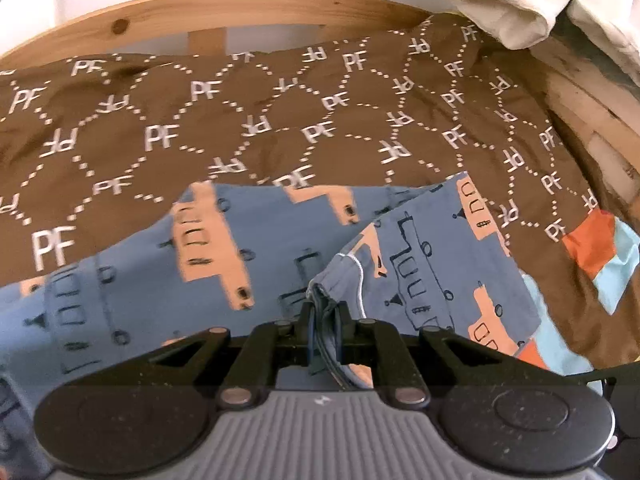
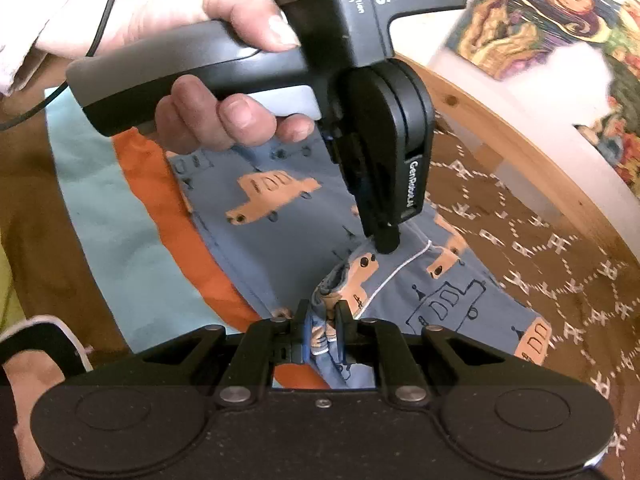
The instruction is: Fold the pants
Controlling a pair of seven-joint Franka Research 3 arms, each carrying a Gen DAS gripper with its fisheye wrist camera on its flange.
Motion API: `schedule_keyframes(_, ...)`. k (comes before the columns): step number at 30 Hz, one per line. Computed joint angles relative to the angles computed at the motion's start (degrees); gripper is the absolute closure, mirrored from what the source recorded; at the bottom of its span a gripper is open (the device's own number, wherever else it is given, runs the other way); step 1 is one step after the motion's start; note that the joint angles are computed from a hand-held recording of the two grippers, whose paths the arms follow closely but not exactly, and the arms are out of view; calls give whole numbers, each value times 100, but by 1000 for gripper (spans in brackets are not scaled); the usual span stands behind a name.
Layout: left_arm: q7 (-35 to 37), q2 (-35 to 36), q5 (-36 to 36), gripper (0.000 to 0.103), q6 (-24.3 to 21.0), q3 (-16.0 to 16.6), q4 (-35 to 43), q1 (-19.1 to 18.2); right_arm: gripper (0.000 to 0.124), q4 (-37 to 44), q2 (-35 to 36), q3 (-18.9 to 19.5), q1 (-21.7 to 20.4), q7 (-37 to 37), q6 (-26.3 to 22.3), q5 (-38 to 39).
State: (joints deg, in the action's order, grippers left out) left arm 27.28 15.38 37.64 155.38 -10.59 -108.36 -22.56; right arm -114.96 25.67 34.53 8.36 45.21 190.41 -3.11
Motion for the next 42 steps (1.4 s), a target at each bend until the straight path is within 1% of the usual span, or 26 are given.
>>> schedule_keyframes(3, 72, -140, -2, 93, -114, -6, -159, 33, 111, 122, 88, 163, -47, -55, -209, -2)
schedule_keyframes(5, 139, -222, -33, 95, -168, -31, -258, 76, 111, 208, 144, 213, -15, -163, -334, 76)
schedule_keyframes(7, 187, -287, -67, 95, -209, -51, -344, 117, 111, 290, 191, 252, 14, -296, -465, 199)
schedule_keyframes(9, 192, -316, -78, 96, -270, -61, -387, 141, 111, 373, 223, 189, 122, -411, -571, 331)
schedule_keyframes(12, 100, -363, -20, 96, -439, -50, -439, 162, 111, 527, 255, -22, 370, -519, -743, 551)
schedule_keyframes(15, 113, -412, -339, 96, -327, -97, -591, 301, 111, 641, 302, -161, 551, -671, -817, 734)
schedule_keyframes(16, 64, -441, -362, 96, -265, -91, -648, 320, 111, 646, 298, -182, 583, -739, -825, 789)
schedule_keyframes(19, -50, -528, -361, 96, -120, -88, -779, 351, 111, 669, 267, -399, 820, -868, -847, 957)
schedule_keyframes(20, -25, -555, -391, 96, -101, -102, -816, 366, 109, 674, 248, -471, 890, -909, -886, 1015)
schedule_keyframes(21, -20, -587, -402, 95, -95, -111, -856, 374, 102, 712, 264, -462, 882, -987, -943, 1077)
schedule_keyframes(22, -126, -627, -337, 94, -81, -99, -900, 359, 99, 691, 270, -322, 764, -1102, -942, 1170)
schedule_keyframes(23, -241, -681, -280, 91, -32, -89, -973, 355, 91, 650, 260, -197, 657, -1206, -910, 1266)
schedule_keyframes(24, -422, -758, -188, 84, 39, -74, -1067, 347, 83, 592, 231, -41, 512, -1315, -864, 1371)
schedule_keyframes(25, -743, -870, 30, 78, 116, -41, -1192, 322, 77, 507, 215, 208, 277, -1459, -751, 1479)
schedule_keyframes(26, -1133, -981, 321, 53, 128, -15, -1295, 295, 61, 394, 197, 465, 24, -1589, -542, 1540)
schedule_keyframes(27, -1654, -1136, 722, 25, 26, -2, -1417, 257, 39, 289, 199, 592, -114, -1664, -244, 1498)
schedule_keyframes(28, -2291, -1326, 1235, 15, -153, -28, -1560, 226, 29, 206, 222, 562, -115, -1681, 169, 1354)
schedule_keyframes(29, -2893, -1513, 1737, 5, -317, -102, -1714, 232, 23, 169, 276, 331, 73, -1761, 754, 1230)
schedule_keyframes(30, -3363, -1710, 2100, 3, -494, -211, -1882, 255, 22, 205, 332, 76, 290, -1850, 1105, 1154)
schedule_keyframes(31, -3557, -1871, 2187, 3, -634, -318, -2022, 287, 22, 315, 386, -233, 564, -1971, 1286, 1162)
schedule_keyframes(32, -3605, -1984, 2140, 2, -725, -405, -2113, 319, 22, 492, 463, -536, 848, -2073, 1359, 1232)
schedule_keyframes(33, -3713, -2100, 2110, 0, -828, -496, -2215, 340, 22, 626, 529, -677, 977, -2046, 1362, 1249)
schedule_keyframes(34, -3833, -2205, 2101, 0, -969, -586, -2294, 355, 22, 786, 617, -722, 1016, -1947, 1303, 1210)
schedule_keyframes(36, -4009, -2399, 2069, 0, -1353, -766, -2425, 353, 22, 1157, 811, -914, 1232, -1784, 1197, 1255)
schedule_keyframes(39, -4192, -2547, 1907, 0, -1981, -989, -2480, 296, 22, 1759, 1102, -1533, 1881, -1699, 1078, 1521)
schedule_keyframes(42, -4478, -2696, 1841, 0, -2503, -1138, -2567, 215, 22, 2236, 1370, -1826, 2158, -1501, 909, 1504)
